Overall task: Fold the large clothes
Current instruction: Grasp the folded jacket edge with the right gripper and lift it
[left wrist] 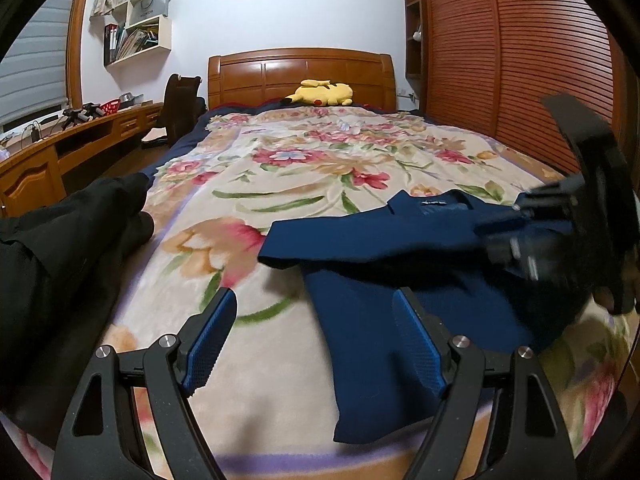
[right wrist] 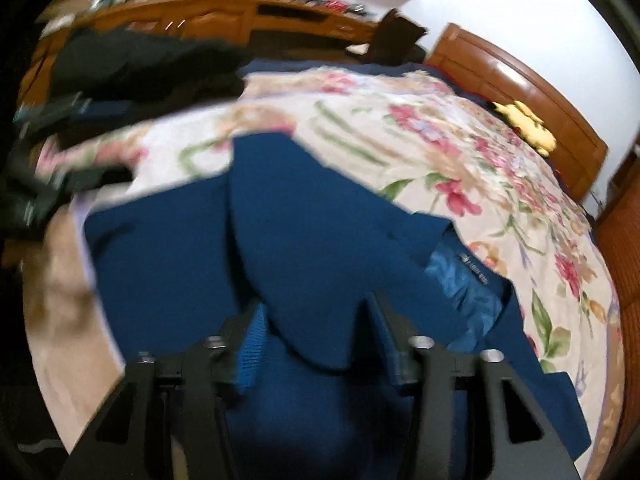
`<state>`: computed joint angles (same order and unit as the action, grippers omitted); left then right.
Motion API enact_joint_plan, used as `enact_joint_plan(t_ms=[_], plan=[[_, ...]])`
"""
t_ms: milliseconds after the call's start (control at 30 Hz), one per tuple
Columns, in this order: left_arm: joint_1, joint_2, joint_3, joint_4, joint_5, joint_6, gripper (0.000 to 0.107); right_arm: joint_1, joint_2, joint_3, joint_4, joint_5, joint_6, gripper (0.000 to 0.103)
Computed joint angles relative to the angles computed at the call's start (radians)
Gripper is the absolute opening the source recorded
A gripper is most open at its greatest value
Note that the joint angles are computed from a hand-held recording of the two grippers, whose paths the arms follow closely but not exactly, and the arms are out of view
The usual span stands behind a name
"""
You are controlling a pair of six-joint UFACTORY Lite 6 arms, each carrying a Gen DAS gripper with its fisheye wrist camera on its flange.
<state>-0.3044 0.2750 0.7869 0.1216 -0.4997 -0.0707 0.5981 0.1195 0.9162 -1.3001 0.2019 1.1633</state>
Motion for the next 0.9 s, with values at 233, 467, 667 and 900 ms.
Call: enact_joint_plan(t_ms=[233, 467, 667, 900], plan=[[0.000, 0.013, 0.007, -0.004, -0.002, -0.003, 0.081, -0.060, 0.225, 0.325, 0.002, 0.063, -0.007, 0.004], [-0.013, 0.021, 0.014, 0.005, -0.004, -0.014, 0.081, -0.081, 0.527, 0.728, 0.038, 0.250, -0.009, 0.003], [-0.045, 0.015, 0.022, 0.022, -0.007, -0.048, 0.081, -0.109, 0.578, 0.819, 0.266, 0.240, -0.170, 0.052], [-0.127, 0.018, 0.045, -0.017, 0.001, -0.034, 0.081, -0.152, 0.152, 0.264, 0.001, 0.107, 0.085, 0.067]])
